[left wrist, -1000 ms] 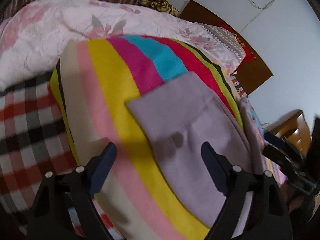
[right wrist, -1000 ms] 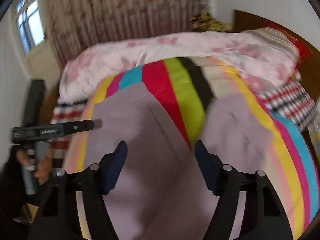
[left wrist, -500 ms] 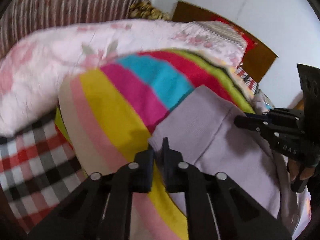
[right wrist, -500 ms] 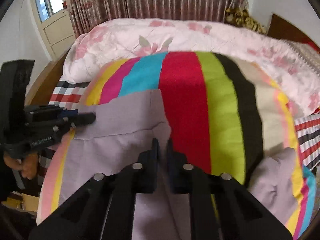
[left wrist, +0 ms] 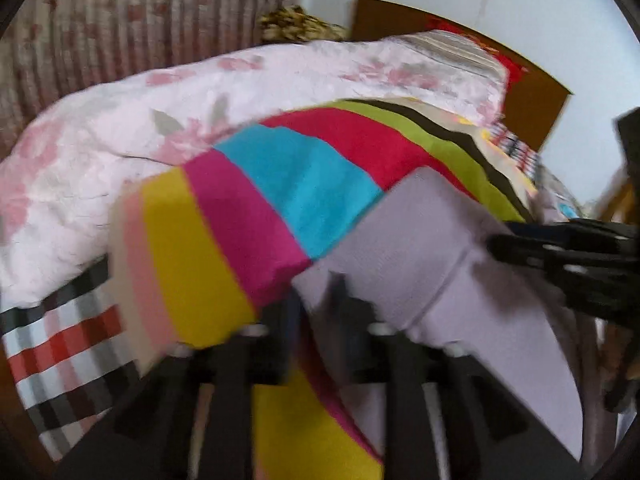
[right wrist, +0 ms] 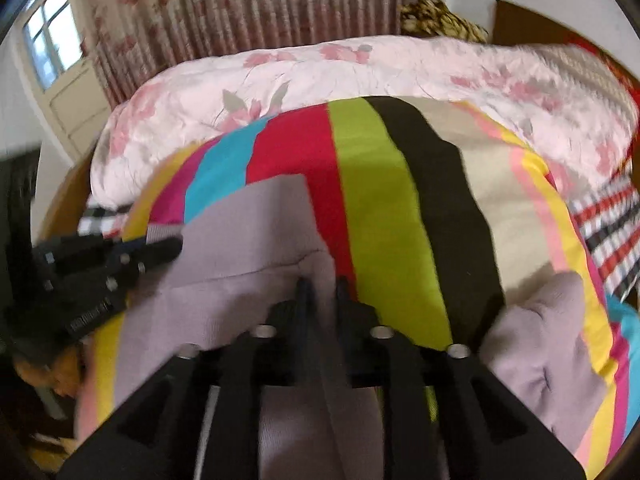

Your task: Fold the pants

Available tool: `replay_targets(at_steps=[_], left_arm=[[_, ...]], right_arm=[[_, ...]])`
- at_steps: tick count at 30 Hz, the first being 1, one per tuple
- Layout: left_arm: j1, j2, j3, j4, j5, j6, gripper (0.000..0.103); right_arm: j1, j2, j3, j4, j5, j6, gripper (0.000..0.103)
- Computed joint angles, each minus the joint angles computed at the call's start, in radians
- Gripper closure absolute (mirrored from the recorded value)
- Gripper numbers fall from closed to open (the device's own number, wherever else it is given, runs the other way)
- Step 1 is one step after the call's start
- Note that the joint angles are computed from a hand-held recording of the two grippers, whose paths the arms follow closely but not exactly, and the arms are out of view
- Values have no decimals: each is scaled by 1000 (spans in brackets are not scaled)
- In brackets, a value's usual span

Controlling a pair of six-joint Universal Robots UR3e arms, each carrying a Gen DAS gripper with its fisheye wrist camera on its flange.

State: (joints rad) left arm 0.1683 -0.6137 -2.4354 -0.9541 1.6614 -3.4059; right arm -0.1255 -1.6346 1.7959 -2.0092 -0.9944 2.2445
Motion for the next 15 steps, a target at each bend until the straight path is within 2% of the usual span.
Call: replay_targets(at_steps=[1, 2, 4, 6, 9, 11, 14, 15], left_arm=[[-65, -35, 26, 4, 86, -61, 33], [-115, -28, 45, -5, 142, -108, 29], [-159, 34, 70, -30, 143, -133, 26], [-224, 45, 94, -23, 109, -143, 18], [-350, -47, 109, 73, 22, -154, 16], [-420, -172, 115, 171, -33, -151, 16], [-452, -372, 150, 208, -65, -153, 16], [-451, -419, 147, 222, -65, -152, 14]], right_arm=[[-56, -43, 2, 44, 34, -29, 47], [-119, -79, -8, 110, 75, -71, 47], [-290, -121, -57, 298, 141, -170, 47], [-435, -121, -80, 394, 145, -215, 47], [-588, -34, -109, 468, 101, -222, 48], [-629, 17, -96, 462, 67, -212, 51], [-654, 35, -70, 483, 90, -235, 54], [-642, 43, -80, 494, 83, -230, 58]])
